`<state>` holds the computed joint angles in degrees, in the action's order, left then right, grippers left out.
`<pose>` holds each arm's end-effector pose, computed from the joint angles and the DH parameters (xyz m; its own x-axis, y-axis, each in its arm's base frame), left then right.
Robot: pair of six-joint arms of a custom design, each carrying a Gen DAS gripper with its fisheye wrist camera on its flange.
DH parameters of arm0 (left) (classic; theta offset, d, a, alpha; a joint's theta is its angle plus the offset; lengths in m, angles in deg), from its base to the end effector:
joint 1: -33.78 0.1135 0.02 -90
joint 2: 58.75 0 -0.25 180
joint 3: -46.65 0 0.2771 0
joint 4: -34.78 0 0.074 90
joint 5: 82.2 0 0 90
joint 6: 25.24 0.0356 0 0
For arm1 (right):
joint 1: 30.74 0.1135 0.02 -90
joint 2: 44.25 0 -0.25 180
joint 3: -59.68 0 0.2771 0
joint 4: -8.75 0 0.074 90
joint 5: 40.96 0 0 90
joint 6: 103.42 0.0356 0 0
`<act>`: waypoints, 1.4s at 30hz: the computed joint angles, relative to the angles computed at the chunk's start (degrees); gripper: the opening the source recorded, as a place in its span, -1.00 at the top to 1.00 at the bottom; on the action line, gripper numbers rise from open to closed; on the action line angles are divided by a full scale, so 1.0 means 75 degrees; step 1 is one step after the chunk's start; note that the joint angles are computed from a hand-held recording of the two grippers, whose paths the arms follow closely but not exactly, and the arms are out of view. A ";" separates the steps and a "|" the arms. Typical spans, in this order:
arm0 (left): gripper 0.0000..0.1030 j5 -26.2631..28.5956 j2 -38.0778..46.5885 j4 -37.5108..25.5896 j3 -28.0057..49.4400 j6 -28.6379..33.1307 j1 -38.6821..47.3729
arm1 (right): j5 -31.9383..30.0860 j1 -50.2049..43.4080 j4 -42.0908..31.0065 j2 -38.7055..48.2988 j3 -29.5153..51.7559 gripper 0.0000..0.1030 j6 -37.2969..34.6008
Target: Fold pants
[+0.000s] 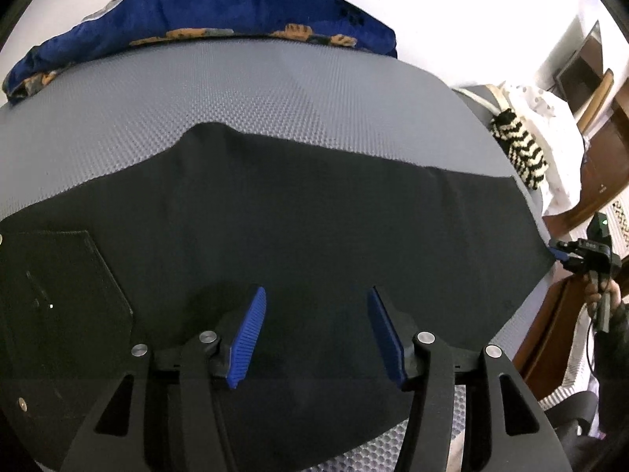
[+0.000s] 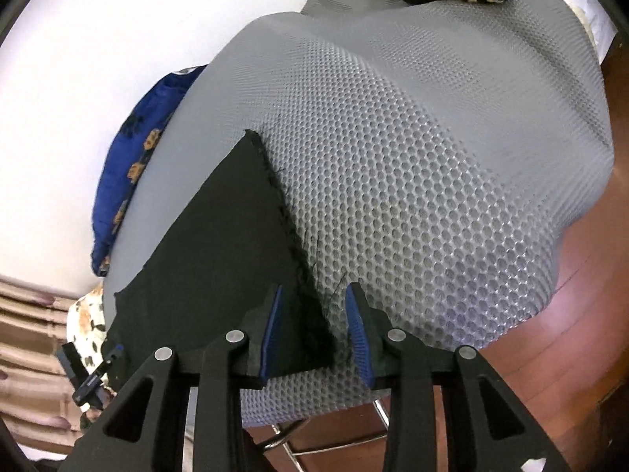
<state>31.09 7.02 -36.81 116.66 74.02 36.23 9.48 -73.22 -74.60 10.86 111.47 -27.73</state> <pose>0.2352 -0.0040 0.2635 -0.8919 0.1098 -0.4388 0.2598 0.9185 -0.2982 0.1330 -0.0910 0.2012 -0.8354 0.5066 -0.2134 0.2961 0.7418 0.6017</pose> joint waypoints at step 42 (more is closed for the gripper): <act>-0.15 0.1534 0.0044 -0.0707 0.0576 0.1386 0.2764 | 0.2564 1.0253 0.5951 0.2889 0.2939 0.76 0.7789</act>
